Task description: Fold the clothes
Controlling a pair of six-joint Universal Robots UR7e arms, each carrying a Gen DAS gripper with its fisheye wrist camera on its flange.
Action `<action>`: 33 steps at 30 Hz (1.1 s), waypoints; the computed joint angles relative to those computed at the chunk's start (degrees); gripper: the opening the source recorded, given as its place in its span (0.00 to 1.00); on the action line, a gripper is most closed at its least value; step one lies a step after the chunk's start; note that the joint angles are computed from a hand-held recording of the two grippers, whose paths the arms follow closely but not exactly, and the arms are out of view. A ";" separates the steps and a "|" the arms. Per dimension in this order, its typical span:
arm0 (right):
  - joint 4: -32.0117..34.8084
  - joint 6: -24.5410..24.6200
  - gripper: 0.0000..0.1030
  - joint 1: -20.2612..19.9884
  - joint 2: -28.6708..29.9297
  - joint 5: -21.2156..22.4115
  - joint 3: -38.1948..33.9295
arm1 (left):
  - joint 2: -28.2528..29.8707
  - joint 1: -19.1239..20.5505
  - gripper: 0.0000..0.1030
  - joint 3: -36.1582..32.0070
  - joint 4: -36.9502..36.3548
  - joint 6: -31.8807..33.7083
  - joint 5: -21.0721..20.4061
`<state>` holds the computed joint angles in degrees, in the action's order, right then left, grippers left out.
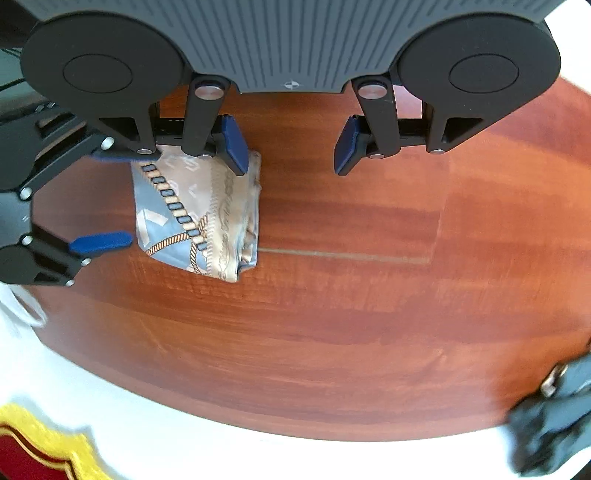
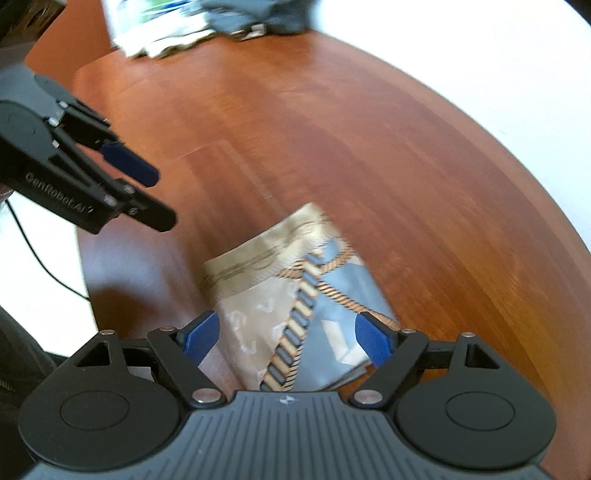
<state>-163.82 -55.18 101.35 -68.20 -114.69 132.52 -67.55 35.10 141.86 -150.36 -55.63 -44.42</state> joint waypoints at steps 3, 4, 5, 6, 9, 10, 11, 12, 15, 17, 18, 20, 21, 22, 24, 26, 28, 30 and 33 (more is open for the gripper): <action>2.92 -6.09 0.83 -0.87 -0.68 1.67 0.17 | 2.81 -3.00 0.53 1.04 -0.70 -9.33 1.09; 3.11 -8.49 0.83 -1.13 -0.81 1.99 0.55 | 3.75 -3.83 0.53 1.33 -0.99 -12.94 1.38; 2.94 -10.04 0.83 -1.34 -0.87 2.09 0.91 | 4.68 -4.65 0.53 1.65 -1.48 -16.61 1.65; 2.68 -11.69 0.83 -1.55 -0.91 2.16 1.31 | 5.38 -5.27 0.53 1.96 -2.19 -19.49 1.84; -0.67 -17.90 0.81 -2.46 -0.47 1.24 3.15 | 7.58 -6.72 0.53 1.98 -1.74 -28.76 2.06; -1.73 -19.58 0.79 -2.75 -0.28 0.92 3.65 | 8.36 -7.14 0.53 1.77 -1.11 -31.66 2.12; -2.30 -20.88 0.77 -3.14 -0.02 0.49 3.97 | 9.26 -7.55 0.53 1.57 -0.90 -34.25 2.23; -1.95 -21.35 0.75 -3.43 -0.01 0.40 3.97 | 9.93 -7.76 0.53 1.51 -1.37 -35.68 2.24; -1.38 -22.69 0.70 -4.14 0.15 0.45 3.78 | 11.53 -8.15 0.53 1.59 -3.42 -38.54 2.22; -1.97 -23.68 0.67 -4.40 0.25 0.83 3.84 | 12.53 -8.40 0.53 1.88 -5.69 -39.77 2.42; -2.23 -24.08 0.66 -4.50 0.30 1.02 3.84 | 13.14 -8.53 0.53 2.19 -7.55 -40.35 2.68; -1.60 -23.99 0.62 -4.58 0.61 0.89 3.37 | 14.69 -8.38 0.53 3.40 -14.15 -39.97 2.94; -1.28 -23.94 0.60 -4.61 0.77 0.83 3.13 | 15.54 -8.24 0.53 4.00 -17.62 -39.75 2.93; -1.25 -24.04 0.57 -4.61 0.97 0.85 3.01 | 16.12 -7.98 0.53 4.39 -20.07 -39.87 2.65; -1.24 -24.26 0.50 -4.62 1.39 0.88 2.76 | 17.54 -7.53 0.53 5.02 -24.65 -40.70 2.29; -1.70 -24.42 0.39 -4.57 2.01 0.59 2.53 | 17.89 -7.53 0.53 4.82 -24.83 -41.66 2.33; -1.97 -24.75 0.36 -4.51 2.13 0.49 2.57 | 18.08 -7.56 0.53 4.54 -24.67 -42.35 2.48; -2.84 -25.50 0.27 -4.37 2.24 0.47 2.90 | 18.49 -7.49 0.53 4.29 -25.28 -42.46 2.63; -3.85 -26.35 0.13 -4.66 2.31 0.77 3.00 | 20.04 -7.07 0.53 4.50 -30.02 -41.92 2.41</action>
